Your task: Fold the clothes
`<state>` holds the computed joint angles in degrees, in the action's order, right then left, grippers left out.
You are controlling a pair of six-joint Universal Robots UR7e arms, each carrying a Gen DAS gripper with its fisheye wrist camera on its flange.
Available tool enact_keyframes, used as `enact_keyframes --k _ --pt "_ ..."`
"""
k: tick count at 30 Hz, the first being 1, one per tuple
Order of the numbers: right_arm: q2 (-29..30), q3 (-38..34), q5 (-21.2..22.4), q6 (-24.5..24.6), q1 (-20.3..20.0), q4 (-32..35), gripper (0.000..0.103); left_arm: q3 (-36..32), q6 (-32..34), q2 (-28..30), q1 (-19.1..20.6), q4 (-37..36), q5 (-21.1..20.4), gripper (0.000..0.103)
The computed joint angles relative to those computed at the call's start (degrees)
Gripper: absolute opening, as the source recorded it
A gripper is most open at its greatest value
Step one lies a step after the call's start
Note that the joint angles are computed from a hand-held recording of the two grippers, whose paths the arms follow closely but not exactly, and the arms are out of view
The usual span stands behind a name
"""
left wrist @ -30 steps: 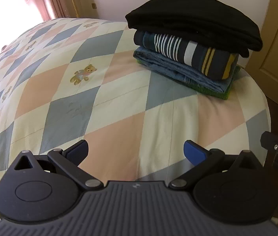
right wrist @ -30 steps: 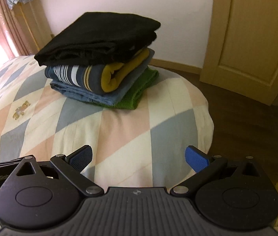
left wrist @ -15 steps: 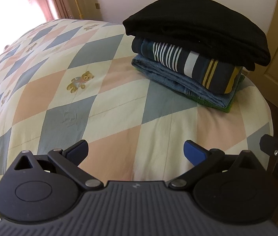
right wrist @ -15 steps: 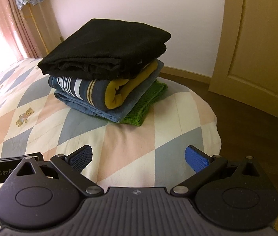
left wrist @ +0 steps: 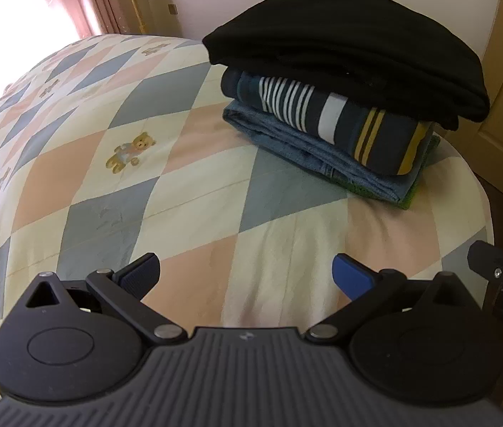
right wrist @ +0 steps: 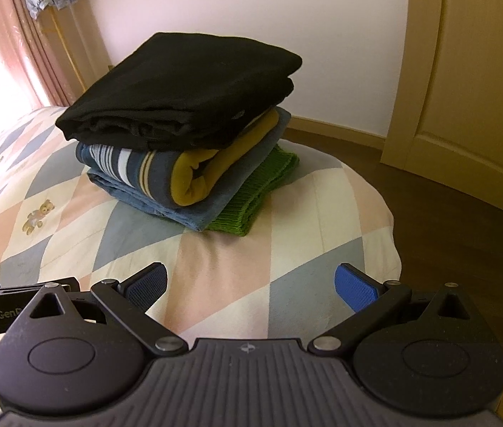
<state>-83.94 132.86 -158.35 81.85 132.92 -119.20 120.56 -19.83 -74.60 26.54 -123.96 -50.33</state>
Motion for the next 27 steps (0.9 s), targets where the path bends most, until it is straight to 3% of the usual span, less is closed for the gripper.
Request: enact_keyframes --k 17,27 --pt "-3.16 3.47 0.52 -16.03 -4.59 -15.08 0.103 -2.86 -1.44 4.61 -0.24 0.38 1.39 0.102" --pt "-4.61 4.31 0.88 -17.95 -5.64 -16.07 0.103 -4.05 -2.75 6.22 0.59 0.65 -0.26 0.102"
